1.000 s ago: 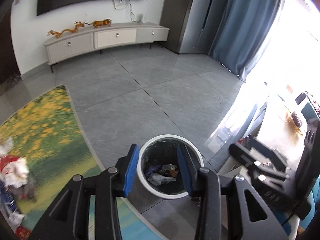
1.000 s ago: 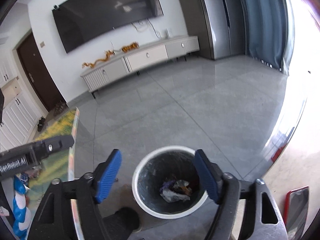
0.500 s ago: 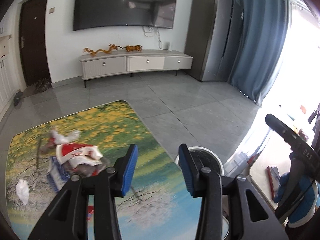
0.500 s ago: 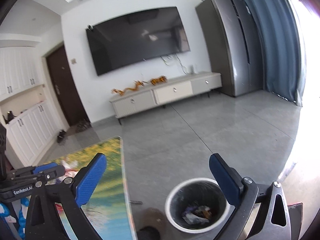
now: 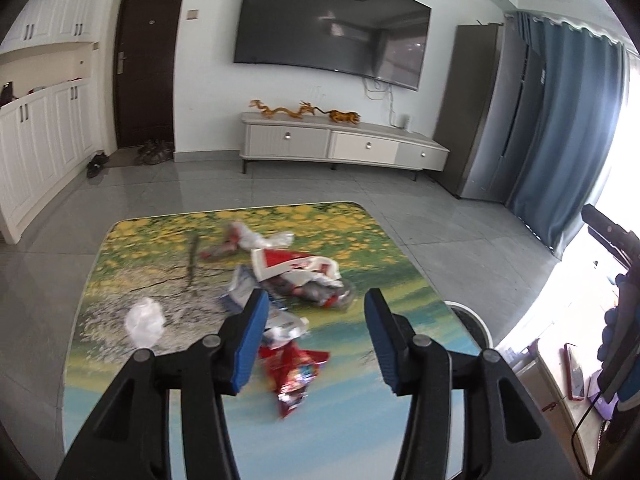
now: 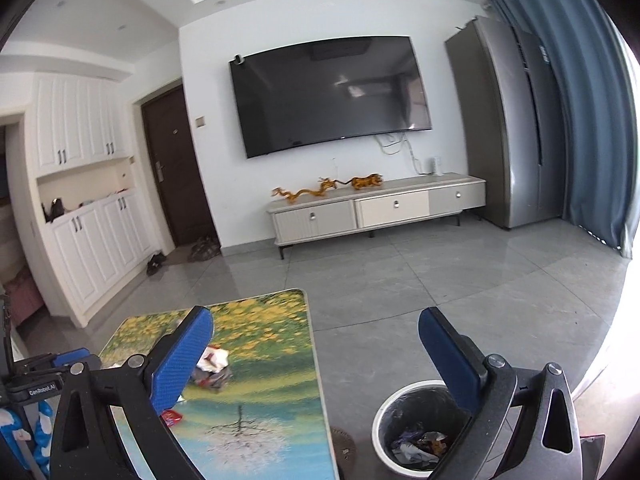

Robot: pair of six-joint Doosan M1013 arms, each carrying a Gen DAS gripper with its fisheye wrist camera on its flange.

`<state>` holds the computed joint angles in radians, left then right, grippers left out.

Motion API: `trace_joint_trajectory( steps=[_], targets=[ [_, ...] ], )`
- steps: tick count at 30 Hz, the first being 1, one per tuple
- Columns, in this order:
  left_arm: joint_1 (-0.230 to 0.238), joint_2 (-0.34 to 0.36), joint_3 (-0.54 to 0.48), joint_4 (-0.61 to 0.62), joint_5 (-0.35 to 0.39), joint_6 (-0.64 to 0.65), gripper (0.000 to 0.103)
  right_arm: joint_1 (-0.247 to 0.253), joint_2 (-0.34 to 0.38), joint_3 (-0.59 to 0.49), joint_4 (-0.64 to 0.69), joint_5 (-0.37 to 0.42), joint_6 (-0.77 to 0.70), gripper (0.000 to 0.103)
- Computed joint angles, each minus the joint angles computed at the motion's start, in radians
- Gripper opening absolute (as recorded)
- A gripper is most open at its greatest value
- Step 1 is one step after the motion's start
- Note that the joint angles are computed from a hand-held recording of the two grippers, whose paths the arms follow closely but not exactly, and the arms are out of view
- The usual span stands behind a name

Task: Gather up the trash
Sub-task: 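Move both tools back over the table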

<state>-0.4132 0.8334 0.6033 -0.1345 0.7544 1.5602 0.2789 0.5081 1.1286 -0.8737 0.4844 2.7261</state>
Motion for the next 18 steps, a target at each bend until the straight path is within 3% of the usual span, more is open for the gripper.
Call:
trace_joint_trajectory(
  steps=[10,15,18],
  targets=[
    [0.061,-0.089,0.187,0.034,-0.108,-0.086,0.048,0.024,0.039,-0.068,0.140,-0.001,-0.194,0.103],
    [0.074,-0.090,0.212,-0.041,-0.101,-0.033,0.048,0.021,0.070,-0.110,0.284,0.011,-0.339,0.103],
    [0.074,-0.082,0.215,-0.119,-0.082,0.045,0.048,0.016,0.092,-0.141,0.411,0.025,-0.453,0.095]
  ],
)
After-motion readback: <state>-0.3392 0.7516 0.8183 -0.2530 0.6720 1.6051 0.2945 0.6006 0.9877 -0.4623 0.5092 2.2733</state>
